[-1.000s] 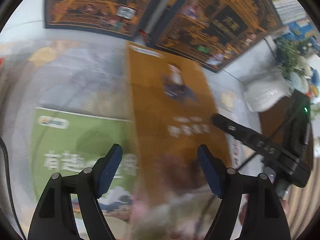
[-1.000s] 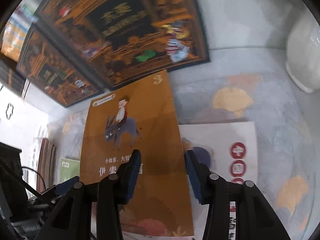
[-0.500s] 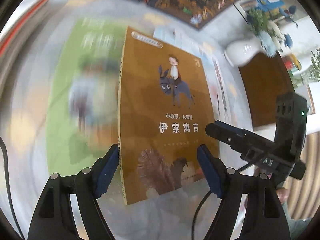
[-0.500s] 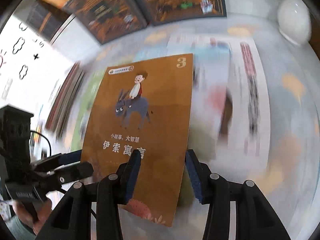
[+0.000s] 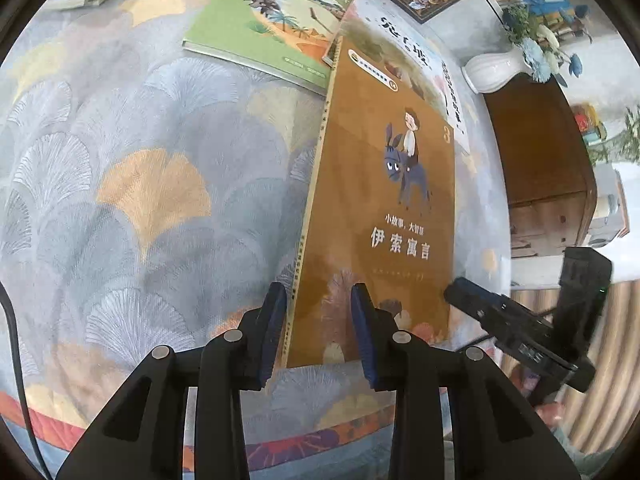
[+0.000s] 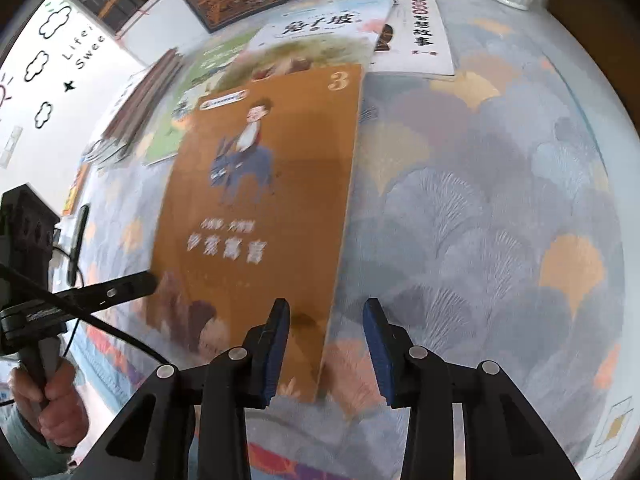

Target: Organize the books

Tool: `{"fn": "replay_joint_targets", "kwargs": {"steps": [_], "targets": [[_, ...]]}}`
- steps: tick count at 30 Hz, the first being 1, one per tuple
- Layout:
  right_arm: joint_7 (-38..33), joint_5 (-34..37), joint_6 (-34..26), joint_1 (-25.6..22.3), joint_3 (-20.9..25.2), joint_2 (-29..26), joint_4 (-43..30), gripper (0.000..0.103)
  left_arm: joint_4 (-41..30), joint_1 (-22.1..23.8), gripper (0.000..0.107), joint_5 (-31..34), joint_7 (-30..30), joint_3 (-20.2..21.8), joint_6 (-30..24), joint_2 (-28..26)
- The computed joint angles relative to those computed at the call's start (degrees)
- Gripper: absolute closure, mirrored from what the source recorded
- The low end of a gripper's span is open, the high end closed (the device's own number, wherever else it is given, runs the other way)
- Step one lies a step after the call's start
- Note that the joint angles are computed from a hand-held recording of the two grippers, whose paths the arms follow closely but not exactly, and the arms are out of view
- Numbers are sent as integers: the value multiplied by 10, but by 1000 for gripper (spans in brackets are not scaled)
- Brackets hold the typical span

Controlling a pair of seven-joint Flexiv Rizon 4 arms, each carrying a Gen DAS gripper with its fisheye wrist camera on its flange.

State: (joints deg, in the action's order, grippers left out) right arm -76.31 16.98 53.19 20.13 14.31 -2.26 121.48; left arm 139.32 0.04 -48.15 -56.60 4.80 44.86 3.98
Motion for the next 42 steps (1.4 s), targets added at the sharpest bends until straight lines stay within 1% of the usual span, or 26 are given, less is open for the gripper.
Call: {"fn": "replay_joint_targets", "kwargs": {"steps": [1,3,5,6,8,10,11,12,13,14,16,17,18,19,21,22,23,24,28,29,30,33,36,39,41,42], "targets": [[-15,22,-2,0,3,2,-1,66,5,-4,77,0,4,-4,14,2],[-5,7,21,6,8,8,18,66,12,-13,75,-16,14,-7,32,4],[-16,19,21,6,7,12,19,66,12,-14,74,-45,22,-4,28,2],[-28,44,18,3,5,16,18,66,15,-14,74,-78,34,0,17,5],[-59,97,10,-5,-2,19,13,66,34,-19,74,-187,76,7,-13,25],[-92,161,-4,-13,-10,17,1,66,42,-17,74,-299,111,18,-72,32],[-102,184,-8,-17,-12,17,-2,66,44,-14,75,-344,118,21,-103,31],[-110,203,-10,-20,-14,16,-5,66,46,-13,75,-365,118,15,-109,32],[-113,211,-10,-22,-14,15,-6,66,45,-13,75,-362,117,7,-97,31],[-115,215,-9,-23,-14,14,-7,66,44,-13,76,-343,113,-1,-76,31],[-116,212,-5,-22,-11,13,-6,66,40,-18,77,-287,97,-13,-32,26],[-115,209,-1,-21,-9,13,-5,66,38,-20,82,-261,89,-16,-20,21],[-112,206,3,-19,-8,12,-4,66,37,-26,88,-250,85,-20,-12,16],[-111,205,4,-19,-8,13,-3,66,41,-30,89,-245,82,-21,-4,16],[-111,212,-1,-20,-9,14,-6,66,40,-45,94,-242,80,-32,30,6],[-114,221,-12,-24,-12,15,-8,66,39,-47,95,-241,77,-31,33,4],[-120,237,-32,-33,-17,26,-5,66,35,-51,95,-255,76,-31,28,-2],[-123,261,-57,-41,-26,28,-12,66,31,-53,95,-275,79,-30,12,-8],[-153,350,-113,-72,-53,37,-17,65,29,-40,95,-339,85,-13,-97,-8],[-164,373,-123,-79,-59,38,-17,61,26,-35,95,-355,86,-11,-128,-14],[-174,396,-134,-87,-65,38,-17,58,23,-31,95,-364,84,-11,-146,-17],[-205,458,-168,-106,-77,26,-26,54,23,-24,95,-391,77,-13,-182,-24],[-231,518,-201,-123,-82,2,-41,54,22,-17,95,-404,66,-15,-201,-30],[-256,579,-223,-142,-80,-24,-58,53,19,-10,95,-401,61,-14,-218,-38],[-248,571,-208,-143,-70,-21,-61,54,20,-4,95,-406,56,-13,-233,-44],[-243,558,-194,-140,-65,-15,-61,60,21,-2,95,-408,52,-13,-233,-45]]}}
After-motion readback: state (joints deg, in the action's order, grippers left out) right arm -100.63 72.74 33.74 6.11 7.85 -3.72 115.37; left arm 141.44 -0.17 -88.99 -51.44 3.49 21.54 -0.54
